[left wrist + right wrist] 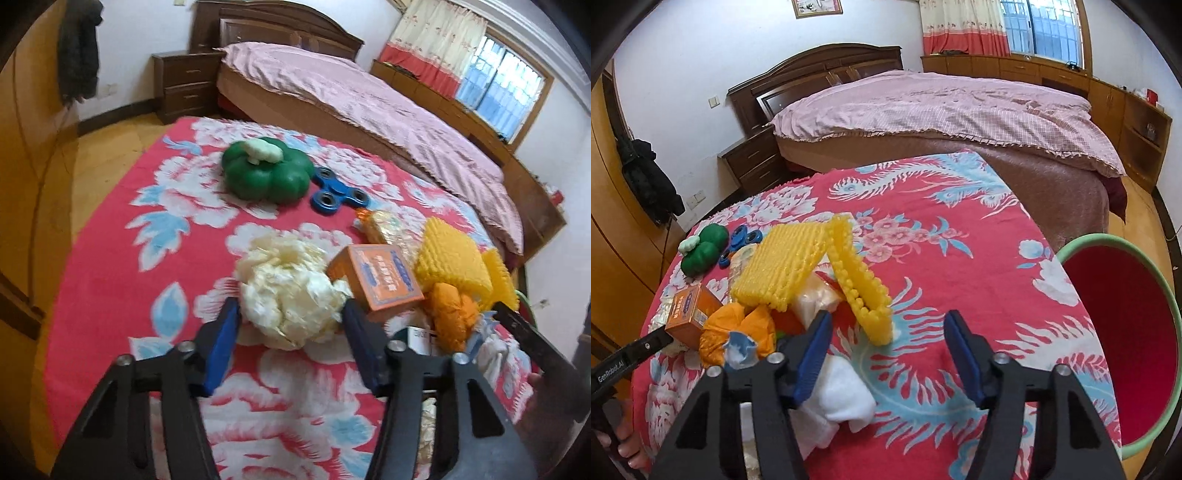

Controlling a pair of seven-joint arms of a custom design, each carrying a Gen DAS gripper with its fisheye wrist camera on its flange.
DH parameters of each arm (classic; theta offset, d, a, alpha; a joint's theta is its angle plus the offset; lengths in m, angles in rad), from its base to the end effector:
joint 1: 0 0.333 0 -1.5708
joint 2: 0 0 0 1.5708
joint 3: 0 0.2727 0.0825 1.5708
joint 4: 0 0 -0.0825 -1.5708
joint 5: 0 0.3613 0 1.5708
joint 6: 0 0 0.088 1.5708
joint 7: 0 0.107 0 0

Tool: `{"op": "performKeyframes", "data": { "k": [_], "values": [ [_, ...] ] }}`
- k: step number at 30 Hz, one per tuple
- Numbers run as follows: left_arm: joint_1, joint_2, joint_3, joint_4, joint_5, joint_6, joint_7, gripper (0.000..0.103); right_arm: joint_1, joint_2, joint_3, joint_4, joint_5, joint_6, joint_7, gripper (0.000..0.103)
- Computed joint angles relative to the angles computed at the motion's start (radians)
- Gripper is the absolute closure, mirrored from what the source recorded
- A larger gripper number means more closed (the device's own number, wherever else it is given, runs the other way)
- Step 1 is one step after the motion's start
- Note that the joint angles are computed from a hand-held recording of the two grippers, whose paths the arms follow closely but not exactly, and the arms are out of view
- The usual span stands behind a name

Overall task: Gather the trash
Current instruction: 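Grasp the yellow foam net sleeve with the right tool and lift it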

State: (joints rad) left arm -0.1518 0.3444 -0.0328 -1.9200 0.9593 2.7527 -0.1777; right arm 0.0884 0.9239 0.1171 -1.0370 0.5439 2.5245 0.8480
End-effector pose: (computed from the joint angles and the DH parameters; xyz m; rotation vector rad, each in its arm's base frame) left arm 0.6007 -0.1451 0.3282 -2.3760 1.0288 -0.7203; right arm 0.7550 0.1165 0.3278 -2.0736 1.2375 -0.2763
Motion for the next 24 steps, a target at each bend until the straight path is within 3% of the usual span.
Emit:
{"op": "performKeyframes", "data": {
  "k": [5, 12, 24],
  "values": [
    [-0.016, -0.006, 0.023, -0.008, 0.088, 0.042, -0.07, 0.059, 0.005, 0.047, -0.006, 0.068, -0.011, -0.027, 0.035, 0.065],
    [-0.01, -0.047, 0.032, -0.052, 0.207, 0.07, -0.222, 0.059, 0.013, 0.062, -0.001, 0.086, -0.023, -0.01, 0.051, 0.089],
    [0.008, -0.085, 0.016, -0.075, 0.357, 0.105, -0.327, 0.061, 0.003, -0.161, 0.023, -0.258, 0.055, 0.224, -0.05, 0.092]
  ]
}}
